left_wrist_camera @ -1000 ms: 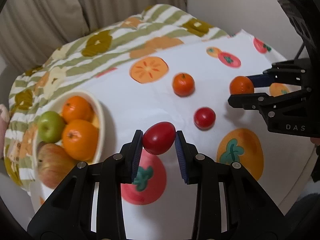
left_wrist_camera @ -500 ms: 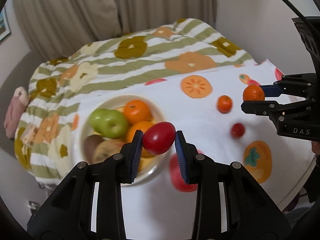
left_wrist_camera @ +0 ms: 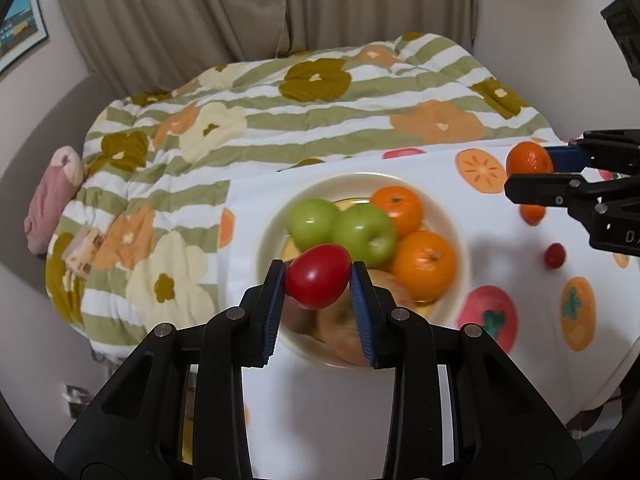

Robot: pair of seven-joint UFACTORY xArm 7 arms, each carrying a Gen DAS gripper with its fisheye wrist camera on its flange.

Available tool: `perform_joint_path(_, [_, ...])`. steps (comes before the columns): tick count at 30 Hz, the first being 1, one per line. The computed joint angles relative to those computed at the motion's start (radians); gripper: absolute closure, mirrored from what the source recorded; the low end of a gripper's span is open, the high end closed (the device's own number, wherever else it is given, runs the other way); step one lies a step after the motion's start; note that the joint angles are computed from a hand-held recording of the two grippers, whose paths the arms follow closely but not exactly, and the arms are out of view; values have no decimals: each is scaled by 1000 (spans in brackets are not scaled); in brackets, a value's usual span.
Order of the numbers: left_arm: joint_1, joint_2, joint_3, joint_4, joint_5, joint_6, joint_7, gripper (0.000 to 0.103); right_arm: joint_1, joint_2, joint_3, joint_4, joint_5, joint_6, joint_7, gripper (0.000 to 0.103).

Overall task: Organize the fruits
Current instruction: 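Carry the tomato with the left tool while the right tool carries the orange to the bowl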

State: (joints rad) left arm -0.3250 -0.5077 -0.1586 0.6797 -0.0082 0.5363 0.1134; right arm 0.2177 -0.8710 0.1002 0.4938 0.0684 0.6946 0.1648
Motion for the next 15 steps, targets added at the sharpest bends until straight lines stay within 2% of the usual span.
perform_joint_path(8, [8, 161, 72, 70, -47, -68, 127, 66, -11, 198, 42, 84, -16, -104, 65, 68])
perform_joint_path(15, [9, 282, 96, 129, -142, -79, 279, 66, -32, 312, 73, 136, -62, -159, 156, 68])
